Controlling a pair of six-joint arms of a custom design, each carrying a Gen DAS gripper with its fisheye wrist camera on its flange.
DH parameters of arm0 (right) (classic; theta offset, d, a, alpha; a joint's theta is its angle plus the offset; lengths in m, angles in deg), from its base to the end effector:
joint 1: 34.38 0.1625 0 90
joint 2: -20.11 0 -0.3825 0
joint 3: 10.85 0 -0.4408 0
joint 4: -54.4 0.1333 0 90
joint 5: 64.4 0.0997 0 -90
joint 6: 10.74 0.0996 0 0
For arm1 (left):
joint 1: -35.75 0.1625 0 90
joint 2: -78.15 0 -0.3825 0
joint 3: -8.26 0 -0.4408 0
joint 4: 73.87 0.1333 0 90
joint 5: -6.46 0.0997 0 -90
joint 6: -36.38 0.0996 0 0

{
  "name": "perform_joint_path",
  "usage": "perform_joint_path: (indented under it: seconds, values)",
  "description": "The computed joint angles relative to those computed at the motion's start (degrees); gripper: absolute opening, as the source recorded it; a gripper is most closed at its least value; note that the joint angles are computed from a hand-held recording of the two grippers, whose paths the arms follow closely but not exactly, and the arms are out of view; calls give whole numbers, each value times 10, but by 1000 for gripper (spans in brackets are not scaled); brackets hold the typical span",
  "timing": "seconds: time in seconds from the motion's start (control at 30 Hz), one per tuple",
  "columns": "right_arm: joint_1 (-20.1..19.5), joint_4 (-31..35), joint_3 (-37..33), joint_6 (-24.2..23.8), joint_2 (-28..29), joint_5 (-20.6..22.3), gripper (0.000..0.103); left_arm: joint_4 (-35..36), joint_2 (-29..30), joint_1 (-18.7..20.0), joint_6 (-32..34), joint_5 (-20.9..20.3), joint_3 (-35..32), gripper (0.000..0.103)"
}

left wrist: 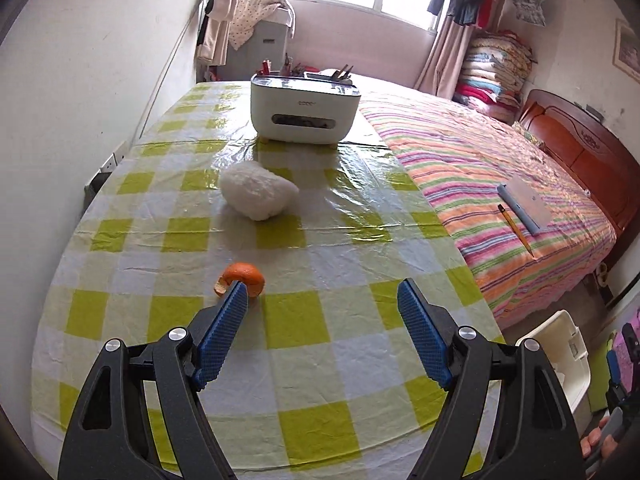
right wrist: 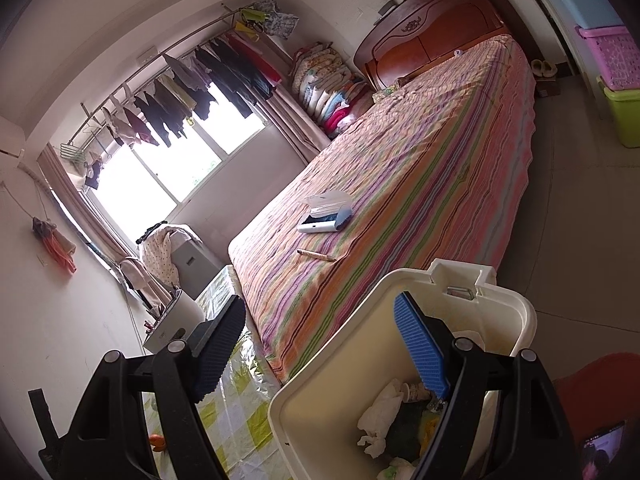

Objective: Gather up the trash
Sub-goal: 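Move the left gripper back to the orange peel on the table, then close the left gripper on the orange peel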

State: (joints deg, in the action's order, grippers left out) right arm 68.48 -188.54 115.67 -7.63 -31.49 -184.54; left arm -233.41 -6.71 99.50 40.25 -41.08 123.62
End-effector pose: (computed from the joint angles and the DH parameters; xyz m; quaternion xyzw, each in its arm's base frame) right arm 0.1830 -0.4272 0.1163 -0.0993 -0.7615 0.6300 0.1156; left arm -0.0580 -0.5710 0.3255 0.1114 0.8798 -0.3718 0.2744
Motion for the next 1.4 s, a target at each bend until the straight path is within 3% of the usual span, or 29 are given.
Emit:
perform_joint_path:
  seconds: [0.13, 0.33, 0.53, 0.67, 0.87, 1.03, 1.1, 1.33, 1.4]
  values:
    - [6, 18, -12, -8, 8, -6, 75, 43, -2, 30, -41, -24, -20, 77]
    - [19, 36, -29, -21, 22, -14, 75, 37, 20, 51, -73, -19, -39, 77]
    - [26, 19, -42, -71, 32, 38, 75, 30, 59, 60, -87, 5, -67, 77]
    - [38, 90, -74, -93, 36, 62, 75, 40, 79, 67, -101, 1, -88, 77]
    - [56, 189, -141, -122, 66, 116, 75, 69, 110, 74, -109, 32, -115, 73]
    - [64, 333, -232, -140, 101, 167, 75, 104, 121, 83, -121, 28, -134, 45]
    - [64, 394, -276, -139, 121, 183, 75, 104, 120, 89, -122, 15, -137, 42]
    - [78, 590, -449, -163, 218, 181, 75, 103, 104, 112, -137, -51, -143, 15]
    - [85, 644, -502, -182, 251, 179, 75, 114, 102, 112, -147, -44, -146, 0]
